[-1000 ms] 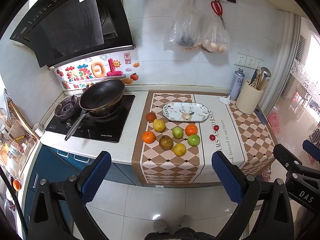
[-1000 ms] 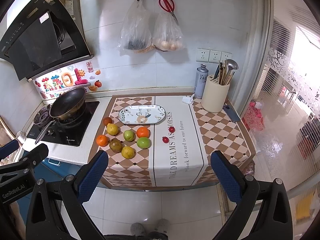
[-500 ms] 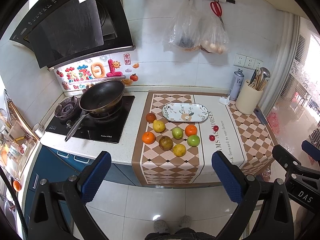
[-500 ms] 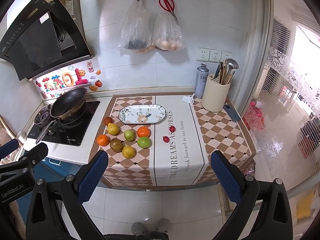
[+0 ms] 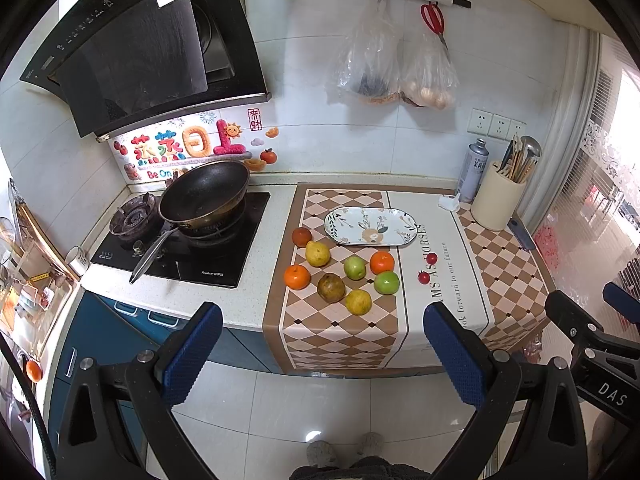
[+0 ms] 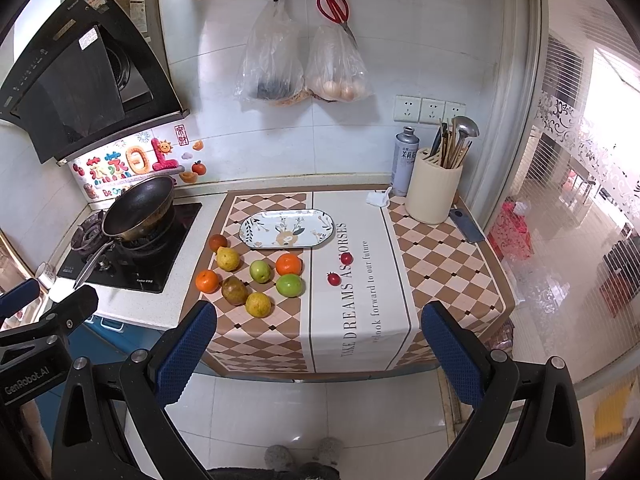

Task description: Organize fruits

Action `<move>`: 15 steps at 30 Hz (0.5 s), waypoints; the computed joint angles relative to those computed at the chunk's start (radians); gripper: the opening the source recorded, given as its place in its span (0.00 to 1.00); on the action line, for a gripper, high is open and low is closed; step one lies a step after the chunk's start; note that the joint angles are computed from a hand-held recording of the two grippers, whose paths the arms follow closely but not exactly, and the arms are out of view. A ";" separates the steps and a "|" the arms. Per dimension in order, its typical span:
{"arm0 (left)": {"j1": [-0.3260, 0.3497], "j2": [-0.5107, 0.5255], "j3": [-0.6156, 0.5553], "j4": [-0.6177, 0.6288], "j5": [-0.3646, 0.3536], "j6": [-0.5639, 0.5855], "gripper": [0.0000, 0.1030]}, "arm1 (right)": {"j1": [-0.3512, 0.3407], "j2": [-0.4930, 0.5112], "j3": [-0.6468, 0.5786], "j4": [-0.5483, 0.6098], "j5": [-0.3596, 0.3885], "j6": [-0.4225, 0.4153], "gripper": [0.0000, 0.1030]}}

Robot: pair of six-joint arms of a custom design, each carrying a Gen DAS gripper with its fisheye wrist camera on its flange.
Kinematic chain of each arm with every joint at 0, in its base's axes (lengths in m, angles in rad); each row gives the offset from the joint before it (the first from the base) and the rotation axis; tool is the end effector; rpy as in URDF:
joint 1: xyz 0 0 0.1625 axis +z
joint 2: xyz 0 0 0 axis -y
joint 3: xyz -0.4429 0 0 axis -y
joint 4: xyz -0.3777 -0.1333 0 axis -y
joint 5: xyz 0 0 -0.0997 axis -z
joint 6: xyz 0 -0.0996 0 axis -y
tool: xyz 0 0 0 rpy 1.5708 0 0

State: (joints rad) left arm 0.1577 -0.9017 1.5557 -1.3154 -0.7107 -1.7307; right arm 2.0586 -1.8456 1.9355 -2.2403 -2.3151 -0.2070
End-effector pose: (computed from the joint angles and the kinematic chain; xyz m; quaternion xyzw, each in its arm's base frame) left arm -0.5444 -0.2980 0.1615 0.0517 0.8353 -0.3750 0.3988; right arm 0.2360 -0.3044 0.5482 0.2062 -0.8747 0.3123 0.3078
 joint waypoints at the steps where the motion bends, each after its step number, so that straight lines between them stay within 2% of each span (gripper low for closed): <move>1: 0.000 -0.002 0.000 0.003 -0.001 -0.003 1.00 | -0.005 0.000 -0.004 0.005 0.006 0.000 1.00; 6: 0.011 0.021 -0.033 0.030 0.004 -0.018 1.00 | -0.057 0.006 -0.004 -0.024 0.053 -0.028 1.00; 10: 0.045 0.072 -0.088 0.117 0.051 -0.067 1.00 | -0.170 0.007 0.018 -0.115 0.193 -0.119 1.00; 11: 0.061 0.094 -0.114 0.172 0.064 -0.102 1.00 | -0.198 0.013 0.021 -0.127 0.223 -0.145 1.00; 15: 0.105 0.145 -0.157 0.308 0.082 -0.202 1.00 | -0.290 0.058 0.020 -0.125 0.305 -0.189 1.00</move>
